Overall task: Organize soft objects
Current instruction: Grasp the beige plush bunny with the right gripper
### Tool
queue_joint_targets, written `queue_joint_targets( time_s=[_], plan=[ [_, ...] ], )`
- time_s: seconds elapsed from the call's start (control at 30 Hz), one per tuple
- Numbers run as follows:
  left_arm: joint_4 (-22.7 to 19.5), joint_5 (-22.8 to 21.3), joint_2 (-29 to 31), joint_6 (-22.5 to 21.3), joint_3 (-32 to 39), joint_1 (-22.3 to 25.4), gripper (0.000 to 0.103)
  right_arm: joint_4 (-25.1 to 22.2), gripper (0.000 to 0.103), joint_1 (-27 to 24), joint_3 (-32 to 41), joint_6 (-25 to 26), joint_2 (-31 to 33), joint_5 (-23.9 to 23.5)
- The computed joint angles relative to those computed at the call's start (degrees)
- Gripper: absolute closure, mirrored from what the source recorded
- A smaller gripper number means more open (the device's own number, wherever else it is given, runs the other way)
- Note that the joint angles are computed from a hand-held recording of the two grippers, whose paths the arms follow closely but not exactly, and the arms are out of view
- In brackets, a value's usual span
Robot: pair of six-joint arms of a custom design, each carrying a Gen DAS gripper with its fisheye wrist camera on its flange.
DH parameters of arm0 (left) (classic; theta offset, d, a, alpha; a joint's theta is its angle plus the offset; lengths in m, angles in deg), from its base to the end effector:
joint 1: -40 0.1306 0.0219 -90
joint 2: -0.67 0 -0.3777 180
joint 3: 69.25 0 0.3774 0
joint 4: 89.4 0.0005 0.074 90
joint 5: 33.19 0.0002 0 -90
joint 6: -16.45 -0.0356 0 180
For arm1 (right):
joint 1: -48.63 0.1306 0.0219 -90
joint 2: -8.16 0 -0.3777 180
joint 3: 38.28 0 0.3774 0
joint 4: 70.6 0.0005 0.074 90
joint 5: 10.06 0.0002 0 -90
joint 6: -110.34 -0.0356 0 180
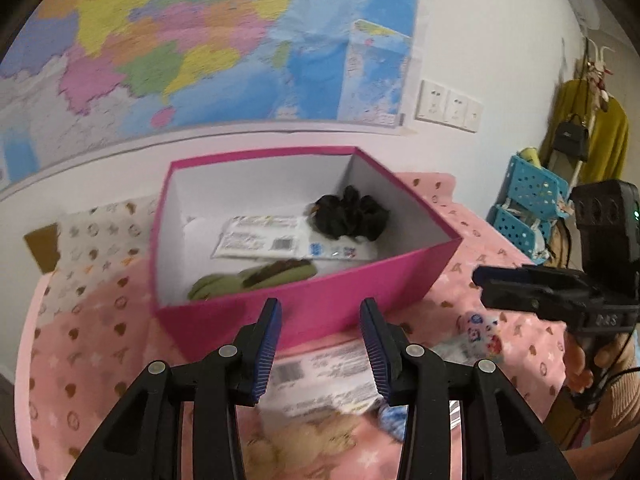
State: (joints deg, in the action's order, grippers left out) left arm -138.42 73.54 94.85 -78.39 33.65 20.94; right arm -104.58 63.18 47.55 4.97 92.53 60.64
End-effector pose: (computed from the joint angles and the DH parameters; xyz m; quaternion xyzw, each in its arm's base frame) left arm 0.4736 -0.1750 0.4944 0.2457 0.8656 -0.1825 0.3962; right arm 0.4354 0.1246 0.4581 -0.0744 0.8650 0.2644 0.4200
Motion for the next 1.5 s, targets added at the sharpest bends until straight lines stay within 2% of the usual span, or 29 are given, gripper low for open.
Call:
queue_joint_targets(
  time_s=[0.2, 0.3, 0.47, 0.7, 0.83, 1.0, 1.1, 1.2, 1.3, 1.5],
  plan=[
    [0.7, -1.7, -3.0, 0.5, -4.8, 2.9, 0.062, -1.1, 0.054, 4.5, -0.3, 2.2, 2.0, -1.6],
    [0.8, -2.1, -3.9, 1.1, -6.7, 4.9, 0.062, -1.5, 0.046, 6.3, 0.3, 2.3, 4.0, -2.8],
    [-0.7, -2.9, -4.0, 2.3, -8.6, 7.2, 0.062, -2.5, 0.045, 9.5, 2.7, 3.7, 8.4, -1.0],
    [-2.3, 1.2, -4.5, 2.3, -10.8, 9.2, 0.062, -2.3, 0.045, 10.9, 4.8, 4.6, 11.5, -0.2],
    [-2.8, 1.6, -4.9, 1.9, -11.6, 9.3, 0.062, -3.0, 0.045, 11.8, 5.4, 5.7, 12.4, 1.1],
    [-3.9, 2.9, -6.0, 2.1, -12.6, 10.6, 0.062, -3.5, 0.045, 12.7, 5.2, 7.0, 12.0, 0.4],
    [-4.7, 4.4, -7.0, 1.6, -13.4, 11.3, 0.061, -3.8, 0.045, 12.9, 4.2, 6.9, 11.4, -2.5],
    [-5.0, 6.5, -8.5, 0.5, -14.5, 11.8, 0.056, -4.3, 0.045, 13.5, 4.0, 6.9, 11.8, -3.1],
    [-5.4, 7.8, -9.7, 0.0, -15.5, 11.8, 0.055, -5.0, 0.045, 14.0, 4.2, 6.9, 12.8, -2.8],
    [-5.4, 9.3, -11.1, -0.7, -17.2, 12.5, 0.054, -4.0, 0.059, 14.1, 3.8, 7.3, 13.1, -4.2]
  ],
)
